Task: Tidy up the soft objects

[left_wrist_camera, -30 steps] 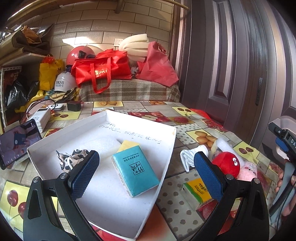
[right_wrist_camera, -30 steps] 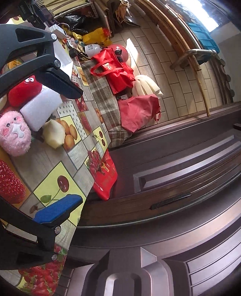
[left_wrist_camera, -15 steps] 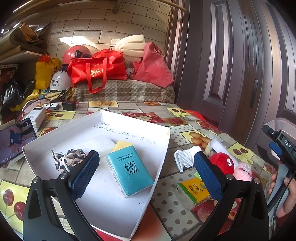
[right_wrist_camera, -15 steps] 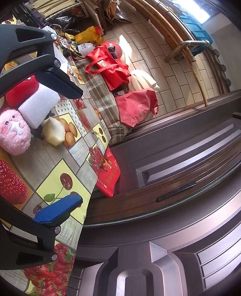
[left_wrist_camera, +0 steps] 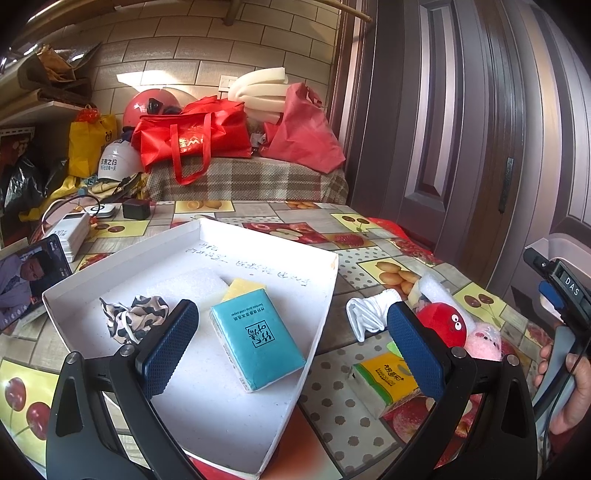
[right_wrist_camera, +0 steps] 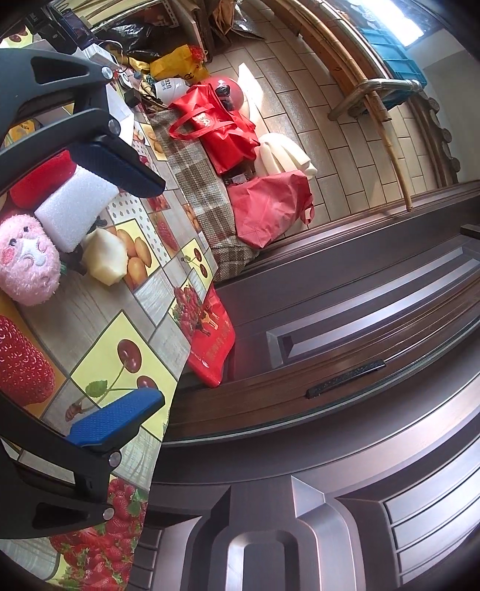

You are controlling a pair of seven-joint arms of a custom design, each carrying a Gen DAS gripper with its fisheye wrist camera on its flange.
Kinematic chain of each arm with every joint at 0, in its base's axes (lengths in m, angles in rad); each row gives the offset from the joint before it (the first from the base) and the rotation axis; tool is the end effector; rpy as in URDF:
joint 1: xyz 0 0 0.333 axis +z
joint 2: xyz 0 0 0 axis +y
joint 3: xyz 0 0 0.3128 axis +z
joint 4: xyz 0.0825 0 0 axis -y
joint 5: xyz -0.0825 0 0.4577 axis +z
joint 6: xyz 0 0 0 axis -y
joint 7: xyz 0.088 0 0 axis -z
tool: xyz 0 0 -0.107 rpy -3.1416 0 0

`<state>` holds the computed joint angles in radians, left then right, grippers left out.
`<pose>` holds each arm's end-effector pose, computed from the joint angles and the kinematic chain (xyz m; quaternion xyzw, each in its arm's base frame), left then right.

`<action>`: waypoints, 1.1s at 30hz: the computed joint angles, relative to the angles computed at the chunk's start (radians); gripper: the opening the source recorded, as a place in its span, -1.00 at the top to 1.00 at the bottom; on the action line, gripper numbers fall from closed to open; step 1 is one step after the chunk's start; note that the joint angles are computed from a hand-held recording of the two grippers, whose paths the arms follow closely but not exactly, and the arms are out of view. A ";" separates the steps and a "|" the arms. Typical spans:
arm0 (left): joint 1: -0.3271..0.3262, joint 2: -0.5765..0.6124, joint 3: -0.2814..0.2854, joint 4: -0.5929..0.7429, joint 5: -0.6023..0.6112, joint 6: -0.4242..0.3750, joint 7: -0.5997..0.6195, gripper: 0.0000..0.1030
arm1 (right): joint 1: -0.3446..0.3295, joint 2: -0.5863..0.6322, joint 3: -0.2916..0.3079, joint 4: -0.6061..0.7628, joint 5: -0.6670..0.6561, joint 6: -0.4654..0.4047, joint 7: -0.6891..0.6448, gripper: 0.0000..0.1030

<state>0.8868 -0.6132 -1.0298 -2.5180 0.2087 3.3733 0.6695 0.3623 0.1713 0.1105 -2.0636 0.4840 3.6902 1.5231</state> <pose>0.5196 -0.1319 0.4728 -0.6494 0.4981 -0.4199 0.3921 0.6106 0.2398 0.4728 -0.5049 0.5728 -0.3078 0.5677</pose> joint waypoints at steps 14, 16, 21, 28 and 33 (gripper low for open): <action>0.002 0.001 -0.001 0.002 -0.001 -0.001 0.000 -0.99 | 0.000 -0.004 0.000 -0.007 0.005 0.004 0.005 -1.00; 0.002 0.001 -0.001 0.002 -0.001 -0.001 0.000 -0.99 | 0.000 -0.003 0.000 -0.006 0.007 0.003 0.005 -1.00; 0.000 0.004 0.001 0.002 0.000 -0.002 0.001 -0.99 | -0.003 -0.004 0.001 -0.007 0.000 0.000 0.012 -1.00; 0.002 0.004 -0.002 0.004 0.002 -0.004 -0.001 -0.99 | -0.004 -0.001 0.000 -0.004 -0.004 -0.002 0.015 -1.00; 0.001 0.005 0.000 0.005 0.003 -0.004 -0.002 -0.99 | -0.004 -0.001 0.000 -0.003 -0.004 -0.003 0.015 -1.00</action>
